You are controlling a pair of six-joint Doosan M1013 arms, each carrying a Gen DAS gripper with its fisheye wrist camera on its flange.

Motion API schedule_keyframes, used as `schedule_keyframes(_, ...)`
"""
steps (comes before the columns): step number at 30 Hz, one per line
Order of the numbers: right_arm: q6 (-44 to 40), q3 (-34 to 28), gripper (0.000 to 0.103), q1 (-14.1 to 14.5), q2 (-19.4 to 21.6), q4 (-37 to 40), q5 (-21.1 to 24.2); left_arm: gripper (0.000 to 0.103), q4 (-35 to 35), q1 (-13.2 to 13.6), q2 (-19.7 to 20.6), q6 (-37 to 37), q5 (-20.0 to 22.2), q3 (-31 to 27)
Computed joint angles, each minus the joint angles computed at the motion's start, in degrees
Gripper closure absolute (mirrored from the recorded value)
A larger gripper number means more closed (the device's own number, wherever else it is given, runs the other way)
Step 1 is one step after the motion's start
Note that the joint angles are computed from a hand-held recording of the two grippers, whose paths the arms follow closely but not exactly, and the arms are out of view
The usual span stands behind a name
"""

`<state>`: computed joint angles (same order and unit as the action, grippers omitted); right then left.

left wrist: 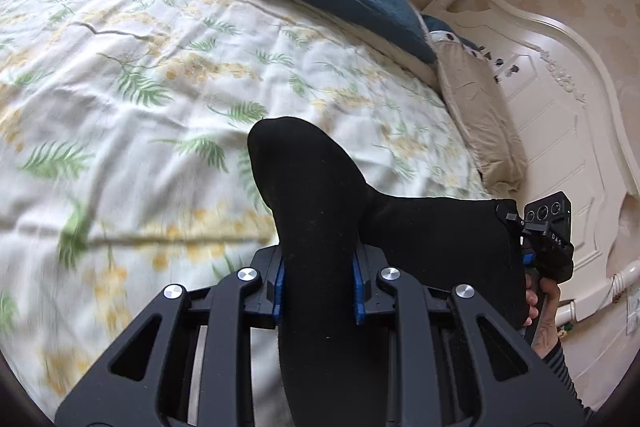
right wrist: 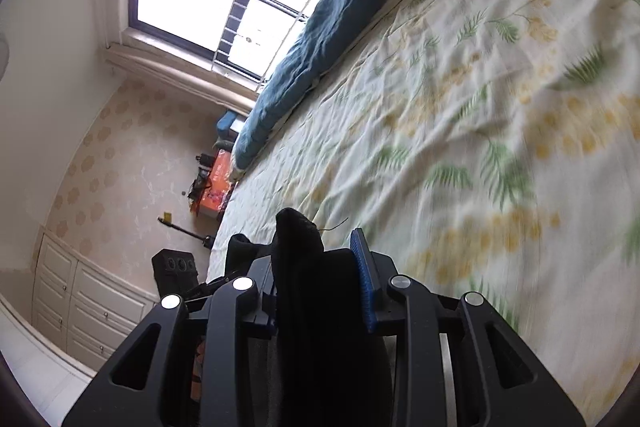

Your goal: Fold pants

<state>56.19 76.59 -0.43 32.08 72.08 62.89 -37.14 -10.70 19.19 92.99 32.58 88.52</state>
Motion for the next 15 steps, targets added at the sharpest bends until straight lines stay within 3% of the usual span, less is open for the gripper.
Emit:
schedule_keyframes(4, 4.68, -1.97, 0.073, 0.22, 2.19, -3.04, -0.06, 0.079, 1.28, 0.55, 1.99, -1.93, 2.44, -1.56)
schedule_keyframes(15, 4.96, -1.00, 0.073, -0.29, 3.16, -1.30, 0.53, 0.078, -6.41, 1.26, 1.67, 4.17, 0.87, 0.55)
